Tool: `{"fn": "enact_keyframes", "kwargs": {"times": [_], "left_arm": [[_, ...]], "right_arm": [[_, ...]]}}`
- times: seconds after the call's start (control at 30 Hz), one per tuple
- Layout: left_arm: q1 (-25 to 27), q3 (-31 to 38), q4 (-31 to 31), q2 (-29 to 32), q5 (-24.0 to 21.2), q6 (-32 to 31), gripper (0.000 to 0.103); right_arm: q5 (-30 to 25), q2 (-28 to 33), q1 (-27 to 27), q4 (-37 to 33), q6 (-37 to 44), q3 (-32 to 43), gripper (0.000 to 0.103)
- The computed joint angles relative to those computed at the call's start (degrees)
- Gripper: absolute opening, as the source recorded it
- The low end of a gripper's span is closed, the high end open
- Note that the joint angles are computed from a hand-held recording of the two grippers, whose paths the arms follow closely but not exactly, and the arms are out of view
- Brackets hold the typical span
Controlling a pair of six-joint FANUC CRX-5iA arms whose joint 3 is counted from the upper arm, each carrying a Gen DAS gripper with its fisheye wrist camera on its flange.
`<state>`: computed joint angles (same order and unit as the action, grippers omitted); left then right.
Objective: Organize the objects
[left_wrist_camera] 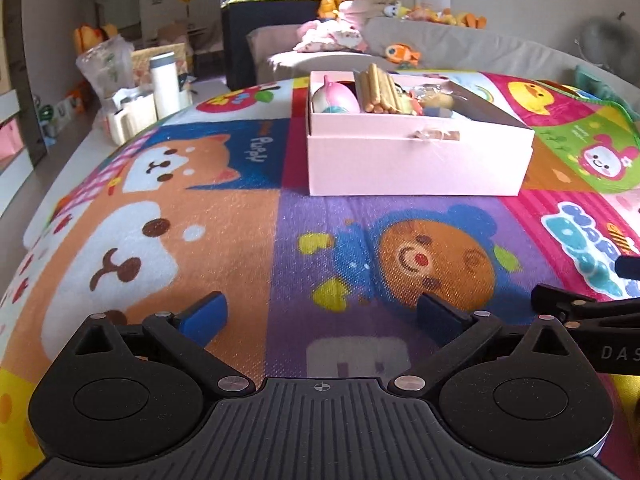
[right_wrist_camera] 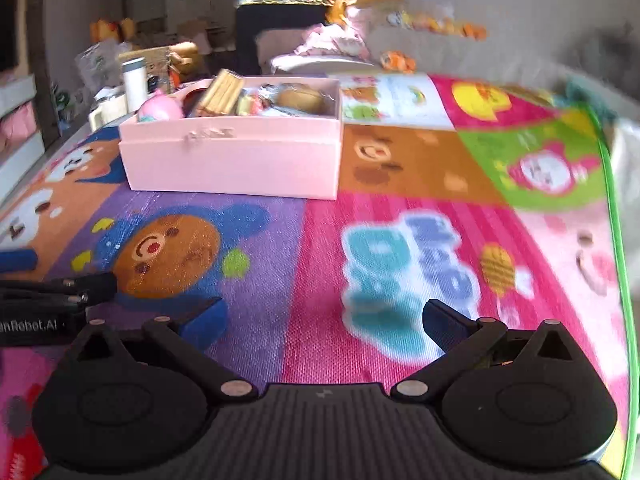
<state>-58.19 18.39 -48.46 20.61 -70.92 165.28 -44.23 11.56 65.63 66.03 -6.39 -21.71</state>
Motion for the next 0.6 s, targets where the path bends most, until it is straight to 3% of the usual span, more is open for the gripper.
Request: {"fn": "enact_keyframes", "kwargs": {"times": [0.1,0.2,0.6], "left_arm": [[-0.08,0.17,-0.01,0.03,-0.14,-0.07,0.103],[-0.05,0.17,0.03,0.02,-0.12,-0.11,0.103],[-0.12,0.02,-0.05,-0.12,-0.22,-0.18,0.103]], "right_arm": [[0.45,0.61,-0.52,0.24,0.37,0.66,0.103],[4.25,-0.17,-2.18,-0.37,-1.32,-0.05,0.103],[3.46,0.28,-1.90,-0.54,-1.10,0.41,0.103]]}}
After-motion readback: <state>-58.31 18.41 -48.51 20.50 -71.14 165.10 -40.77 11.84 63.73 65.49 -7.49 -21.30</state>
